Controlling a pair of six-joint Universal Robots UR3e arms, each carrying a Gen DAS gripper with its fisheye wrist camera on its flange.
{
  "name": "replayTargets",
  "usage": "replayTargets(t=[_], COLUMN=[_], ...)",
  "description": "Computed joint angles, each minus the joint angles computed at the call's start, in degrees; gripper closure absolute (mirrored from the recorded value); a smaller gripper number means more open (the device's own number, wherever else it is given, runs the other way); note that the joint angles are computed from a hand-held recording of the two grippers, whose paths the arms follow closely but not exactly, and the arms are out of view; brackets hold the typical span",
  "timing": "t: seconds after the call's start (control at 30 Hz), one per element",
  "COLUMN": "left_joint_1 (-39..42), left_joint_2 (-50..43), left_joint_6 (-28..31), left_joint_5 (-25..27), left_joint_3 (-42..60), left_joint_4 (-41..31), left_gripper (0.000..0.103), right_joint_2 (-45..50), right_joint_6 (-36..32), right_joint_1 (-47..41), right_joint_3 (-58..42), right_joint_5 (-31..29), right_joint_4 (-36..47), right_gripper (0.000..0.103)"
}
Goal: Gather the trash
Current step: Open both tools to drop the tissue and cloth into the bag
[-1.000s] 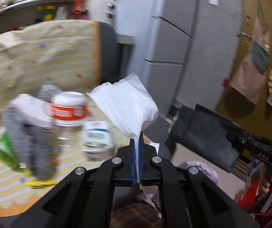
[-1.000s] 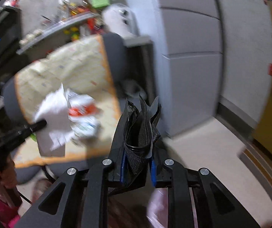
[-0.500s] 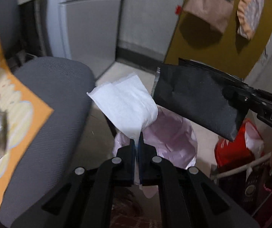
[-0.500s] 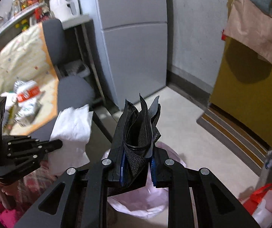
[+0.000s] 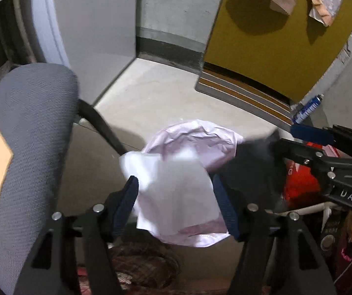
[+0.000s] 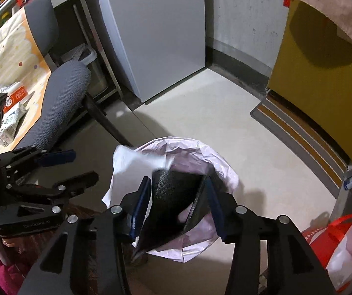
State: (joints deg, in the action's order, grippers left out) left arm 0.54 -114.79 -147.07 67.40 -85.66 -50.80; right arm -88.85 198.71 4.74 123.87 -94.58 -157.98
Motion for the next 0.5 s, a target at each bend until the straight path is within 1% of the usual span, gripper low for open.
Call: replayTargets(t=[0.17,0.27,0.4,0.5], left_joint_1=[4.42,9.13,15.50,21.32], left_joint_2=[6.64,12.96,19.24,24.41], left_joint_6=[-2.27,-2.70,-3.08,-2.18], left_joint_5=[-0.30,-0.75,-0.98,-1.68], left_joint_3=[-5.35,-11.08,-16.32,-19.70], left_joint_4=[4.88,8.63,11.18,10.47], left_gripper=[0.041,0.040,0.039,0.039], right_joint_2=[-1.53,-3.22,-3.26,-2.36], right_joint_6=[0.53,0.36,0.25,0.98], right_joint_1=[1.16,3.18,5.06,5.68], right_joint_3=[-1.24,-1.50,-0.68,-2.96], right_joint_5=[-1.44,-2.53,-0.73,2.45], right_joint_4=[-1.33,-6.01,-15.23,-14.76], right_gripper=[0.054,0.054,0.054,0.054])
